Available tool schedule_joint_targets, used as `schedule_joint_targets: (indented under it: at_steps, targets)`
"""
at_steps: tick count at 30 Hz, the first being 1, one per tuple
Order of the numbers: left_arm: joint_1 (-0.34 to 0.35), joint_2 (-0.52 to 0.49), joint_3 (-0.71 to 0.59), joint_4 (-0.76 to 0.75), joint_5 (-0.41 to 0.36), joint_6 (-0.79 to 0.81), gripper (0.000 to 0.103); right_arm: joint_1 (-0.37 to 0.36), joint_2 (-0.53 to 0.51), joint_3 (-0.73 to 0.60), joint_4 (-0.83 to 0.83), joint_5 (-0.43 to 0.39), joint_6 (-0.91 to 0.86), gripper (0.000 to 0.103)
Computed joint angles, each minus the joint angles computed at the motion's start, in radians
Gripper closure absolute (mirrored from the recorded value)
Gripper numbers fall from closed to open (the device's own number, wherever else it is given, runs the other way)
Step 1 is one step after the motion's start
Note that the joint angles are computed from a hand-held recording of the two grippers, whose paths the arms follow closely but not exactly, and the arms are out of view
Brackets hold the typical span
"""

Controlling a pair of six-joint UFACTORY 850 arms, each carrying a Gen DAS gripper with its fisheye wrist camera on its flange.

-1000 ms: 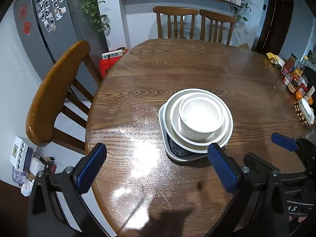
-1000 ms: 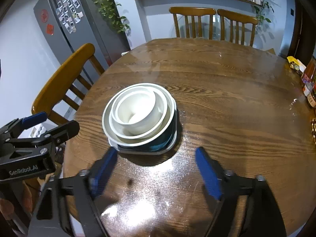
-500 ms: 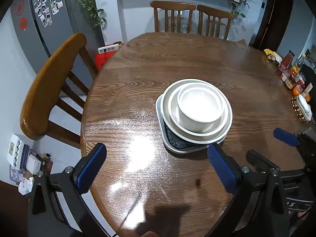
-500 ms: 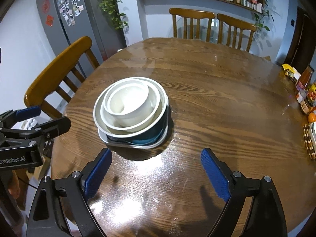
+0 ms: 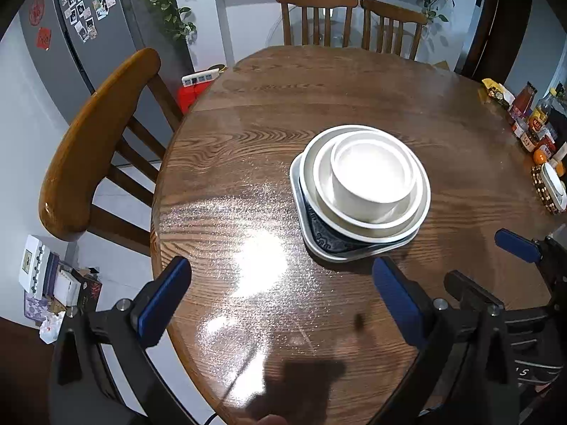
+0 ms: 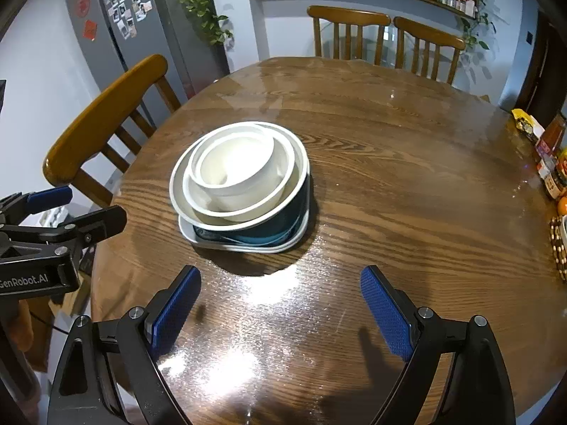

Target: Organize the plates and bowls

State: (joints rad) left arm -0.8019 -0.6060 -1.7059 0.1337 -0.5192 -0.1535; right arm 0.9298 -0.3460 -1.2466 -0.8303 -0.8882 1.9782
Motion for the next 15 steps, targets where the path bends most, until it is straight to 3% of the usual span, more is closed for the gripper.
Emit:
schedule_joint_targets:
  at_steps: [15]
  targets:
    - [-0.005,-0.001,0.009,0.060,0.005,-0.034,0.001,-0.009,-0.008,-0.014,0.002,0.006,-0.033,0.011]
